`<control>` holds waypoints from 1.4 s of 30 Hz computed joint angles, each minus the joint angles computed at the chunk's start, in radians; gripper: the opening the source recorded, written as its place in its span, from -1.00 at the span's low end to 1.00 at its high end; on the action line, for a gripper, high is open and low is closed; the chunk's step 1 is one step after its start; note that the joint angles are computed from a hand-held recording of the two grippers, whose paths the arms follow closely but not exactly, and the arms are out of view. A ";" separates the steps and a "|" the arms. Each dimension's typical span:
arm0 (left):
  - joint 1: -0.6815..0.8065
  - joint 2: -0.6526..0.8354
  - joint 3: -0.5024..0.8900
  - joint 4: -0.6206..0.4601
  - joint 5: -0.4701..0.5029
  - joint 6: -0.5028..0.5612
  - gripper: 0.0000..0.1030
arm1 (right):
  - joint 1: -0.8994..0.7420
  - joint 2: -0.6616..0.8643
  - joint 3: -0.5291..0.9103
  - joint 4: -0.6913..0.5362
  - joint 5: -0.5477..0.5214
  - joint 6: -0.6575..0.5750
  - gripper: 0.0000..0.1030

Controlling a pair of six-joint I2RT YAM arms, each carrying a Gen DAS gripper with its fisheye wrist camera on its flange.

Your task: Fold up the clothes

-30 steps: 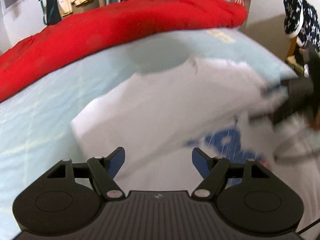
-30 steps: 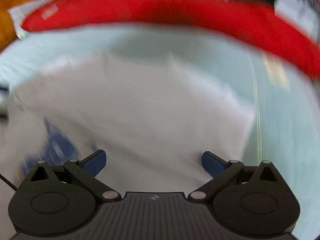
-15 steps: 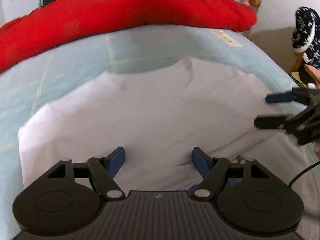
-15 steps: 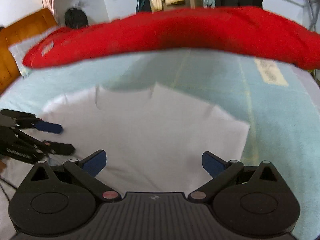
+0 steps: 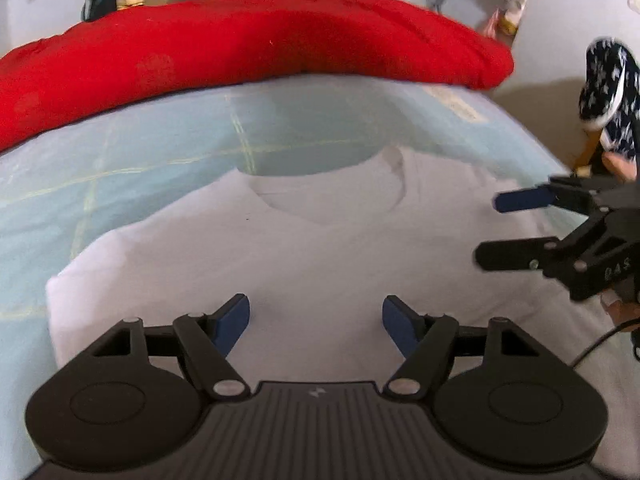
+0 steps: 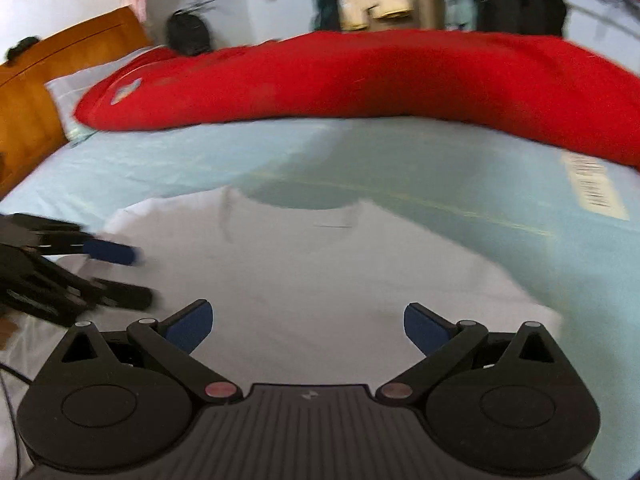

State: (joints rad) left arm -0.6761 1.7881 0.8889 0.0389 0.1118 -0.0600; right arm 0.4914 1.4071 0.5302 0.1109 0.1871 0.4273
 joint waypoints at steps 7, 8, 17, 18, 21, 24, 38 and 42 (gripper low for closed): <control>0.033 -0.040 -0.059 0.052 -0.033 -0.002 0.43 | -0.005 0.201 0.090 0.069 0.066 -0.030 1.00; 0.034 -0.074 -0.083 0.049 -0.035 0.004 0.43 | 0.003 0.164 0.086 0.035 0.083 -0.012 1.00; 0.080 -0.231 -0.266 0.043 0.019 0.081 0.47 | 0.049 -0.093 -0.143 -0.064 0.150 0.048 1.00; 0.078 -0.238 -0.240 0.003 0.013 0.072 0.47 | 0.048 -0.129 -0.172 -0.061 0.150 0.049 1.00; 0.067 -0.267 -0.200 -0.041 0.008 0.051 0.45 | 0.069 -0.210 -0.126 -0.234 0.187 0.097 1.00; 0.055 -0.241 -0.178 -0.039 0.016 0.061 0.47 | 0.123 -0.241 -0.109 -0.273 0.217 0.132 1.00; 0.132 -0.049 -0.055 -0.031 0.026 -0.069 0.41 | 0.207 -0.120 -0.102 -0.214 0.266 0.186 1.00; 0.091 -0.112 -0.062 -0.077 -0.053 -0.060 0.36 | 0.188 -0.114 -0.114 -0.183 0.253 0.161 1.00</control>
